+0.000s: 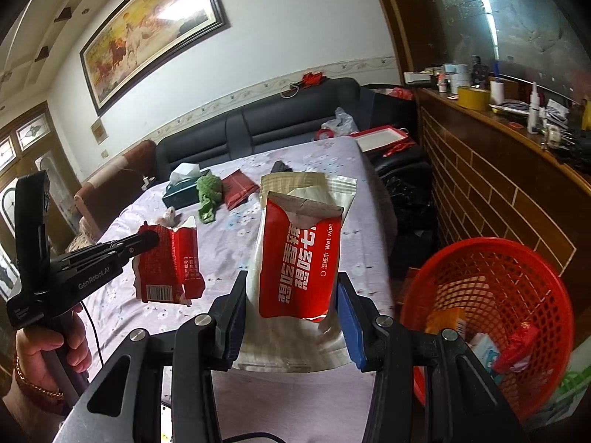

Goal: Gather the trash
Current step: 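Carry the torn red box and red-white sachet with both tools over the red basket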

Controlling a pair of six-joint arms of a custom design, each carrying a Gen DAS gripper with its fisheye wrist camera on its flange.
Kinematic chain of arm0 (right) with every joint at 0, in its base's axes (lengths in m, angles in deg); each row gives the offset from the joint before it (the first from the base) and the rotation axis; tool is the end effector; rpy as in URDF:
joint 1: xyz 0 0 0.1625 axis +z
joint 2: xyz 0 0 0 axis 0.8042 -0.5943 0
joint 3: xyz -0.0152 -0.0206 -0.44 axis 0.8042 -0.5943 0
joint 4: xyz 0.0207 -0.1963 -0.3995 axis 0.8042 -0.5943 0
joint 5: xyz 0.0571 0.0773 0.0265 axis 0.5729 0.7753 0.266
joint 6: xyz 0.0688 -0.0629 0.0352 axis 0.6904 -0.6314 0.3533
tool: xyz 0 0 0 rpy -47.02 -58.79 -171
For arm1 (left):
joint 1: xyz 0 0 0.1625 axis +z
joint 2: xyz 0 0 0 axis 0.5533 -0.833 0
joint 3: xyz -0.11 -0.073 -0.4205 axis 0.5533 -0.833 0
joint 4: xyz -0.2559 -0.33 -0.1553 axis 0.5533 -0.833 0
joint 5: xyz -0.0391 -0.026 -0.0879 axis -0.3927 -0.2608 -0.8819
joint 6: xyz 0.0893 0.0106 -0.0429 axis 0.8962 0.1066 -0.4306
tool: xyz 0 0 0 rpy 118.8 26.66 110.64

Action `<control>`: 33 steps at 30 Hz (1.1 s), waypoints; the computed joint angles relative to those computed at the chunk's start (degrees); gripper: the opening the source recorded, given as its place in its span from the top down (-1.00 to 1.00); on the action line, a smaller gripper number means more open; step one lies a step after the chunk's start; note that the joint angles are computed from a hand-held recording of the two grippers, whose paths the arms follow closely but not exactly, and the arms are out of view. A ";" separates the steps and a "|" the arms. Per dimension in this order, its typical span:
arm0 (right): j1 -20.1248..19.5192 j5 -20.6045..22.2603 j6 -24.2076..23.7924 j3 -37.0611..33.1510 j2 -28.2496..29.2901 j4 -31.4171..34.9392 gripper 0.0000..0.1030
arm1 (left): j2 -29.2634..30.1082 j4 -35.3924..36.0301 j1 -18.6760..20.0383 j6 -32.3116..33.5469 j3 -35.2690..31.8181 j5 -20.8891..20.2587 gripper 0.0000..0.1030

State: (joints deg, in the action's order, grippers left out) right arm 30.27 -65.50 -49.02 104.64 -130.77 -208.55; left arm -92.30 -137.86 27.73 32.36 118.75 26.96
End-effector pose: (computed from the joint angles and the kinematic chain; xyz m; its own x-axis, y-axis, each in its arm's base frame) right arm 0.0554 -0.7738 0.1607 -0.8002 -0.4555 0.3901 -0.5995 0.6251 -0.4999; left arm -0.2050 -0.8139 0.0311 -0.7285 -0.0636 -0.6821 0.5149 0.6058 -0.6065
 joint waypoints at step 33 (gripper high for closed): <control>-5.85 -3.42 3.45 4.77 -7.00 -8.08 0.05 | 8.30 10.05 -2.86 3.73 -13.43 -7.49 0.97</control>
